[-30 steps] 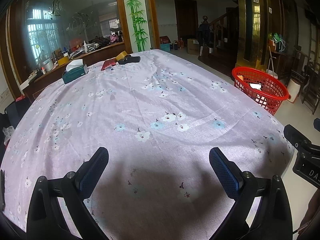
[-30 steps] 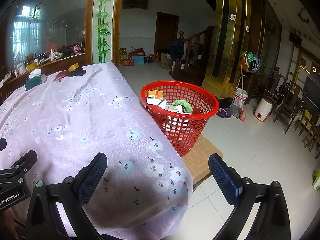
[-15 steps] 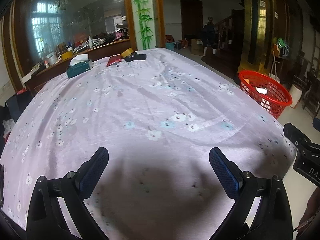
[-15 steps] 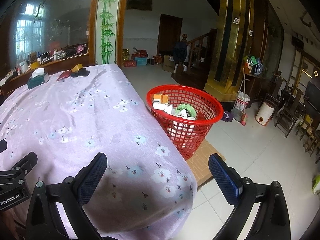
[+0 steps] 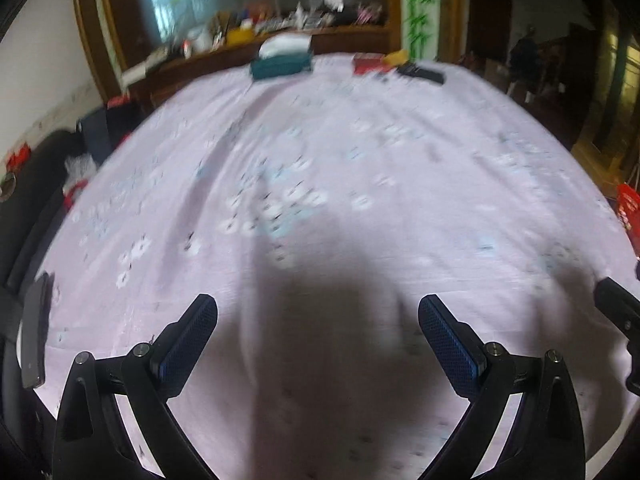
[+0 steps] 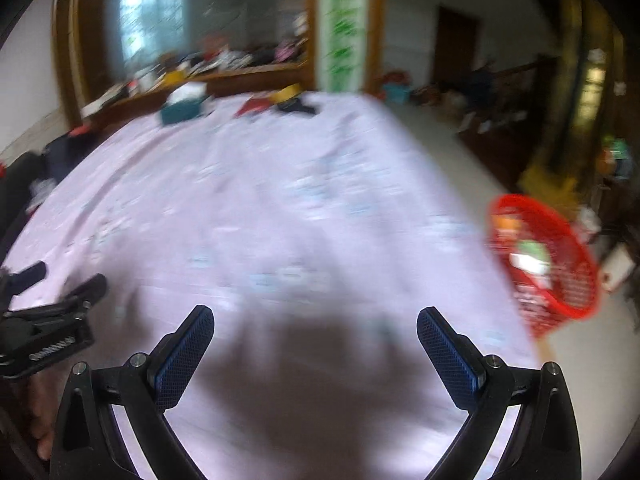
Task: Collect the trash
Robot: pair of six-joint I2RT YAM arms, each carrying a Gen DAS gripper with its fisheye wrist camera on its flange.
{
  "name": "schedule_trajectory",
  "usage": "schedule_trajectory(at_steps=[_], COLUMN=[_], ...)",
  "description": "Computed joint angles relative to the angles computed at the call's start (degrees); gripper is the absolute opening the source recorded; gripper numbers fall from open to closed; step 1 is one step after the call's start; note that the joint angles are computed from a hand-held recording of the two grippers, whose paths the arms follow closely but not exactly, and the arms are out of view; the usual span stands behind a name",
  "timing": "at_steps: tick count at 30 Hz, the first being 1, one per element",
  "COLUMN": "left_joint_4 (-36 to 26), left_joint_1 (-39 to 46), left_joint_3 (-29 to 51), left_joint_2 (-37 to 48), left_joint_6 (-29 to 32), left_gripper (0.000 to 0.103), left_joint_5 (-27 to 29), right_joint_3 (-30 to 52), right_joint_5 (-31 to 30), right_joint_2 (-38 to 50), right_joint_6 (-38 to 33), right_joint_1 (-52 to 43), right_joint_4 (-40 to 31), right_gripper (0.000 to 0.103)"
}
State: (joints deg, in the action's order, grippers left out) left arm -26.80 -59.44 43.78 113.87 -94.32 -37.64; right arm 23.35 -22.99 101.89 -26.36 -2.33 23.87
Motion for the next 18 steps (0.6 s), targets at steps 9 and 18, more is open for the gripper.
schedule_trajectory(at_steps=[9,18], left_joint_4=[27.95,25.68], left_joint_1=[10.41,14.17], left_joint_3=[-15.14,-14.0], left_joint_2=[-4.59,-2.45], left_joint_6=[16.8,18.71], left_gripper=[0.1,0.103], left_joint_5=[9.86,9.25], right_joint_3=[13.49,21.5], right_joint_5=[10.74,14.08], right_joint_2=[13.73,20.09], right_joint_6=[9.44,13.15], right_joint_1=[18.2,20.39], right_joint_4=[-4.52,-7.85], right_gripper=[0.103,0.103])
